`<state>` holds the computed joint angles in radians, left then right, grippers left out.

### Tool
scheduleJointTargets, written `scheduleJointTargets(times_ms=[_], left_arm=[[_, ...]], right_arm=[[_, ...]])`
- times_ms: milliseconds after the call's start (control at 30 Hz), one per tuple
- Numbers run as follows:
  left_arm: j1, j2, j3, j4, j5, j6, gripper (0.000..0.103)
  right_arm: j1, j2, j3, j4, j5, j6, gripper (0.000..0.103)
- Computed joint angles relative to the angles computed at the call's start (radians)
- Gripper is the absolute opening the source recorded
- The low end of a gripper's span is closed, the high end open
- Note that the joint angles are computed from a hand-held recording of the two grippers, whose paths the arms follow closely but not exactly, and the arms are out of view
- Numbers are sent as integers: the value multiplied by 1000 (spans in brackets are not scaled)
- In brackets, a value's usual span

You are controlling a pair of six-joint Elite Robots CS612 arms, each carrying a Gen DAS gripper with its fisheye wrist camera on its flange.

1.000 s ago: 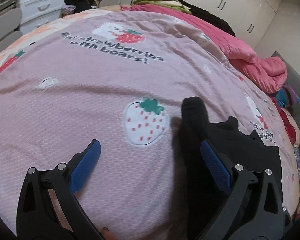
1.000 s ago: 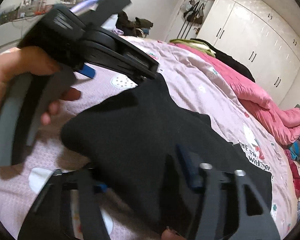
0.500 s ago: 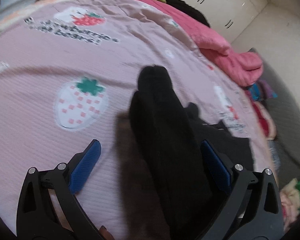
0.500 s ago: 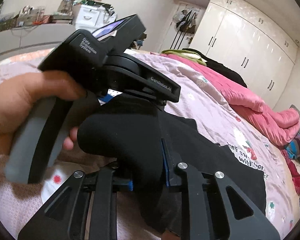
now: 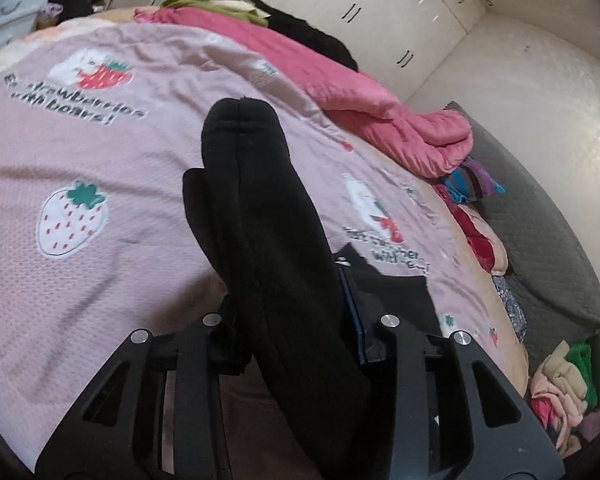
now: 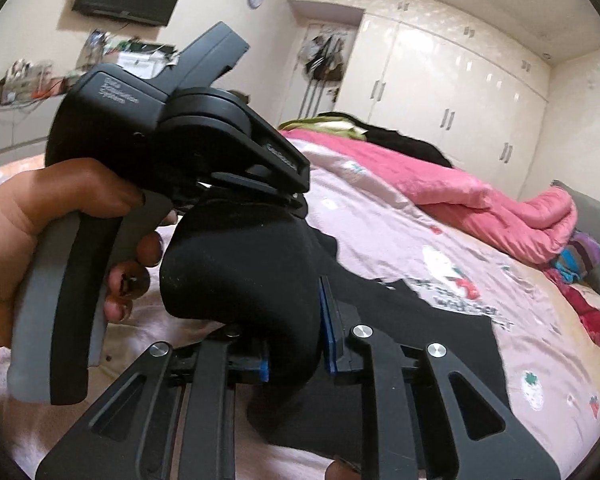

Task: Fold small clothes
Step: 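Lift the side edge with both tools and fold it over onto the sweatshirt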

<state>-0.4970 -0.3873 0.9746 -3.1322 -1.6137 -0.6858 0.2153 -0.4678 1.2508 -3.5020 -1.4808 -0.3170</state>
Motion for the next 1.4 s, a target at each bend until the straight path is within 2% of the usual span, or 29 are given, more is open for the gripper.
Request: scheduleJointTargets(times_ms=[367, 567, 1000, 1400], left_arm=[[-51, 9, -97, 118, 13, 79, 28], [-68, 33, -171, 204, 10, 109, 28], [-91, 87, -292, 315, -4, 137, 28], [-100, 145, -403, 420, -26, 137, 28]], right_arm=[[-53, -42, 75, -54, 1, 220, 15], [-76, -54, 99, -57, 16, 281, 14], [-106, -72, 145, -34, 21, 321, 12], [-131, -75, 148, 47, 49, 386, 11]])
